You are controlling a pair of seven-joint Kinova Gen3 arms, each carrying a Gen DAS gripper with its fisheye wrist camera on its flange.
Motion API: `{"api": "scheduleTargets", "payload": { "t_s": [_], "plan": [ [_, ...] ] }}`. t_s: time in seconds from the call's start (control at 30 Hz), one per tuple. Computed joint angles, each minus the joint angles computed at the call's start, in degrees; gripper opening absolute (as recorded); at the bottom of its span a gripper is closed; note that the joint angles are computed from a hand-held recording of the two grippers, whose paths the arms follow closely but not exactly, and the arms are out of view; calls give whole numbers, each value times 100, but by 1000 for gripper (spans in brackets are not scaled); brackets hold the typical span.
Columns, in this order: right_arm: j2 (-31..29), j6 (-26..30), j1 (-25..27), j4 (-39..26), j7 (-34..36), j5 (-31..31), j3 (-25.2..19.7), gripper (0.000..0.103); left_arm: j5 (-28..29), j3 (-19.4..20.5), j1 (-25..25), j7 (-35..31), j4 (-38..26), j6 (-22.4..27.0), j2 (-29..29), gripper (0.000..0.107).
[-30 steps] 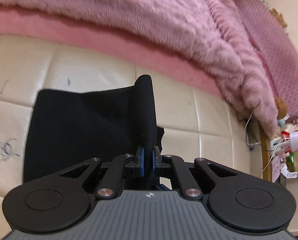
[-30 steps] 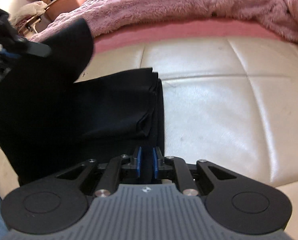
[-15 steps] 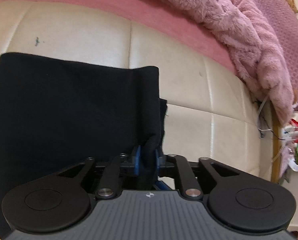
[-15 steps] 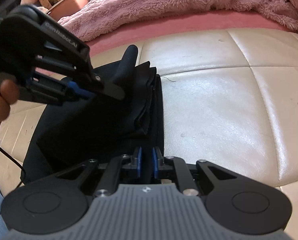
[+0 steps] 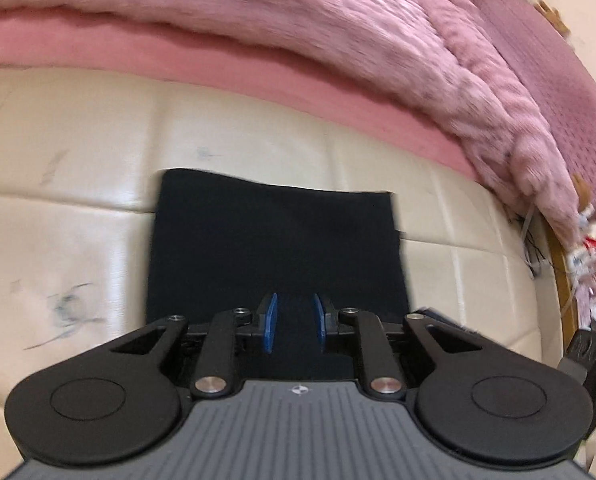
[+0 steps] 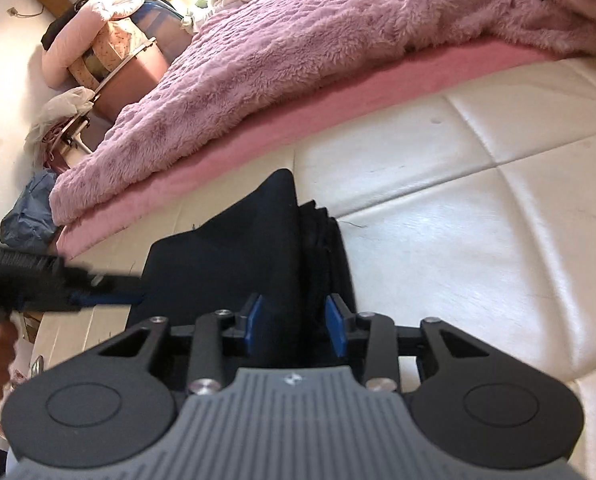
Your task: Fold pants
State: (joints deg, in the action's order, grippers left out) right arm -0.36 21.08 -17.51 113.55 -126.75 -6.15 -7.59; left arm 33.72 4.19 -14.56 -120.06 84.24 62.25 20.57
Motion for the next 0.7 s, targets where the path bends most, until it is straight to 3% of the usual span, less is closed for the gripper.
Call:
{"api": "scheduleTargets", "payload": {
  "t_s": [0.13,0.23,0.3,0.37,0.47,0.57,0.63,0.7],
  "plan": [
    [402,90,-21,-340,-68,46,54,23,36,-125,-244,-91,126,-100,-3,20],
    [590,56,599,-439,45,-165,-529,6,155,-129,-411,-203,196,-93,34,20],
    [545,42,854,-445,-41,-100,-829,3,264,-126,-554,-374,251,-83,42,21],
    [404,64,696,-488,-306,306,-821,2,373,-108,-622,-521,292,-124,45,21],
    [91,155,51,-558,-881,1005,-459,1,588,-55,-721,-821,339,-138,34,20],
    [-193,456,153,-551,-1580,1704,-728,1,666,-33,-645,-1057,413,-343,2,20],
    [-74,787,81,-564,-2046,2043,-674,1,710,-3,-560,-1228,501,-591,15,20],
    [112,778,-178,-486,-2252,2027,-354,1,780,34,-505,-1326,547,-777,74,20]
  ]
}}
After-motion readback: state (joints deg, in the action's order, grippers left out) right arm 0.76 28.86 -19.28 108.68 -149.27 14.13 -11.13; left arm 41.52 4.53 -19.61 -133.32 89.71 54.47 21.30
